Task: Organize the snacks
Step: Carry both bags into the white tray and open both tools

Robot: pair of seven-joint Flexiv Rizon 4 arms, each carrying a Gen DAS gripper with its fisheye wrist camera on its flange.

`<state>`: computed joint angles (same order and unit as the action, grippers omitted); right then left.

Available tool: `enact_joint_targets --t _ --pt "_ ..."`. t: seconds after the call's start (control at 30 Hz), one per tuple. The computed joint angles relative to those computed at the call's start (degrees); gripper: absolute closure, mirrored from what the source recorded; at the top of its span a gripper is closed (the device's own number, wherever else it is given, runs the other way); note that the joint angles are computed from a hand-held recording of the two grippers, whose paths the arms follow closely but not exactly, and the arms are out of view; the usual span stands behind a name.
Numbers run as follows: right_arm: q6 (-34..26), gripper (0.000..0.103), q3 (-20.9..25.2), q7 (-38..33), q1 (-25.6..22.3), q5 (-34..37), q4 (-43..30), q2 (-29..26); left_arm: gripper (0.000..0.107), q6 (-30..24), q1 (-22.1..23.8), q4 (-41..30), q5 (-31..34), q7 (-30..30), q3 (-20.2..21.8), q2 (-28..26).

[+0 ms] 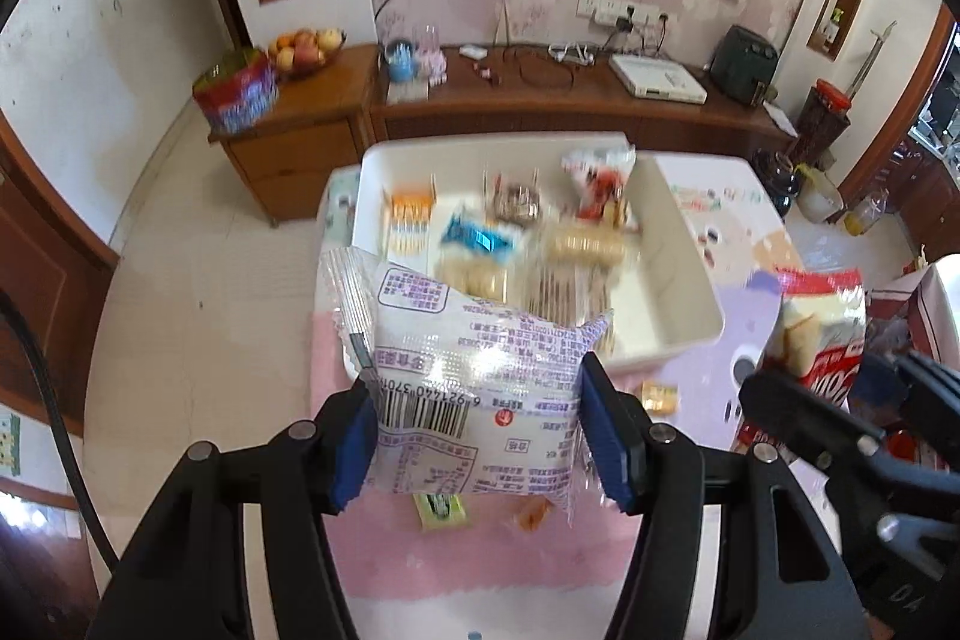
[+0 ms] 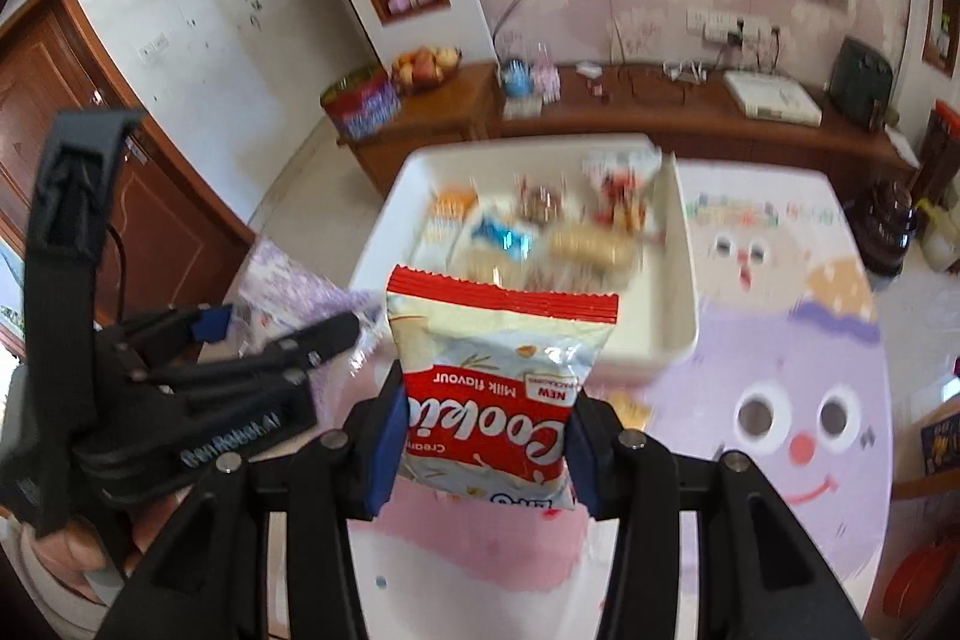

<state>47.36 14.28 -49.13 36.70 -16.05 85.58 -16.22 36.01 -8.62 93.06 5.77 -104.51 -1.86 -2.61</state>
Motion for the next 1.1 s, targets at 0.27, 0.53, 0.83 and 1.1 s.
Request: enact_joint_targets --t 0.27,0.53,0.83,1.1 --pt "-1.62 0.057 -2.58 -0.53 0.74 -2.64 -10.37 -4.66 0.047 0.62 0.50 -8.54 0.90 1.20 0.06 -5.23" --pt "-4.85 0.057 -5.31 -0.86 1.63 -3.70 -20.85 -11.14 0.046 -1.27 0.74 -16.50 -0.43 1.48 1.34 -12.28" --pt "-11.17 0.057 -6.65 -2.81 2.01 -0.79 -30.89 -18.53 0.046 -2.87 0.34 -20.89 -0.78 2.41 2.62 -18.45" --pt "-17.66 0.056 -7.19 -3.32 2.22 2.12 -36.93 -23.25 0.033 -4.10 -0.18 -22.18 -0.92 2.42 3.37 -21.39"
